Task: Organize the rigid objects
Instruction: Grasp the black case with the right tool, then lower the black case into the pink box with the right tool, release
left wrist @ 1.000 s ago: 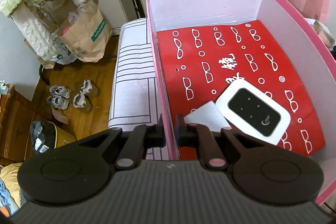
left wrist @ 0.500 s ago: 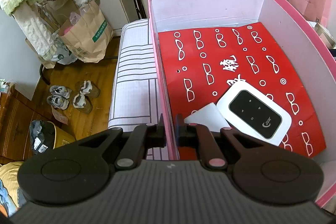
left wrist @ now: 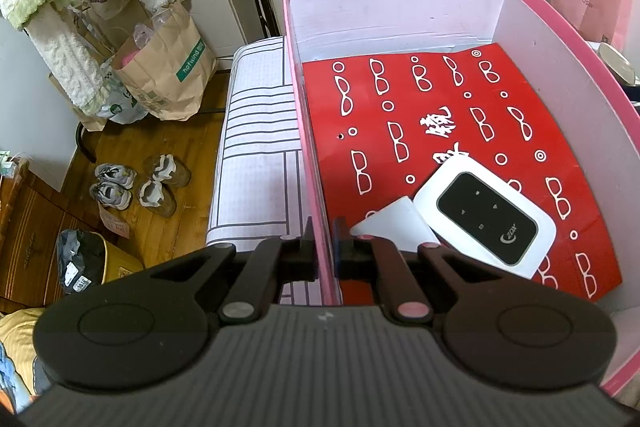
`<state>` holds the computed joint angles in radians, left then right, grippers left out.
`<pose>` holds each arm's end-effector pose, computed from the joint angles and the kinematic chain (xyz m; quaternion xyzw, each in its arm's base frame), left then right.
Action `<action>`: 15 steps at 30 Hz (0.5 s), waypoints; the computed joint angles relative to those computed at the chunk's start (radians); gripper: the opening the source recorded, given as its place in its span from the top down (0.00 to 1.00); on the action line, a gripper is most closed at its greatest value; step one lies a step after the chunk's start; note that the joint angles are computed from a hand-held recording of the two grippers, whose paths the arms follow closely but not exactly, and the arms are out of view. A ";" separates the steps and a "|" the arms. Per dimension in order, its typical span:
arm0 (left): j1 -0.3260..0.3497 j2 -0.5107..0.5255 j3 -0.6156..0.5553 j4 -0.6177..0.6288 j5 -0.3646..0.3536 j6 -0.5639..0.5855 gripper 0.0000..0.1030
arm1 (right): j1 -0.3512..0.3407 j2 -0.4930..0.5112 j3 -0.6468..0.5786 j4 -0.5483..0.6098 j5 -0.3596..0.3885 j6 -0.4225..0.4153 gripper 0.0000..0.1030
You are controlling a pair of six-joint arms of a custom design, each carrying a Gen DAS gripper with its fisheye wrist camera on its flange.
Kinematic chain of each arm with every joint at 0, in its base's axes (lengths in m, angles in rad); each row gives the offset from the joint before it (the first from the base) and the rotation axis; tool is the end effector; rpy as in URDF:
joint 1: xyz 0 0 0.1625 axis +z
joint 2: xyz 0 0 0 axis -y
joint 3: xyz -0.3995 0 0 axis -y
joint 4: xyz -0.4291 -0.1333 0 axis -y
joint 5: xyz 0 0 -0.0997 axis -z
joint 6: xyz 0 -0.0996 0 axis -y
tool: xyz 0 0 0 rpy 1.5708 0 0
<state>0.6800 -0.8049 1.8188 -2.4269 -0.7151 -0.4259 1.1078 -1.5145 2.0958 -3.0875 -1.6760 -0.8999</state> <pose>-0.3292 -0.5343 0.0060 0.2408 0.8751 -0.1963 0.3711 -0.1223 -0.5201 0.3472 0.1700 -0.8753 0.3201 0.3200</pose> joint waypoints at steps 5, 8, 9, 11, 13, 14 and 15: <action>-0.008 0.007 0.009 -0.028 0.026 0.012 0.96 | 0.006 -0.031 0.041 -0.026 -0.001 -0.009 0.10; -0.007 0.008 0.010 -0.037 0.025 0.014 0.96 | 0.018 -0.045 0.058 -0.050 -0.012 -0.029 0.10; -0.009 0.009 0.011 -0.038 0.025 0.012 0.96 | 0.022 -0.049 0.060 -0.050 -0.013 -0.031 0.10; -0.009 0.009 0.011 -0.037 0.027 0.015 0.96 | 0.030 -0.060 0.066 -0.059 -0.018 -0.035 0.10; -0.008 0.008 0.011 -0.041 0.026 0.016 0.96 | 0.042 -0.070 0.075 -0.087 -0.032 -0.039 0.10; -0.008 0.008 0.012 -0.044 0.025 0.014 0.96 | 0.049 -0.079 0.079 -0.093 -0.033 -0.035 0.10; -0.008 0.008 0.014 -0.049 0.024 0.014 0.96 | 0.056 -0.092 0.082 -0.088 -0.030 -0.028 0.10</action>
<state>0.6718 -0.7973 1.8332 -2.4758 -0.6910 -0.4124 1.1634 -1.6064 2.1775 -3.1752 -1.7055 -0.9275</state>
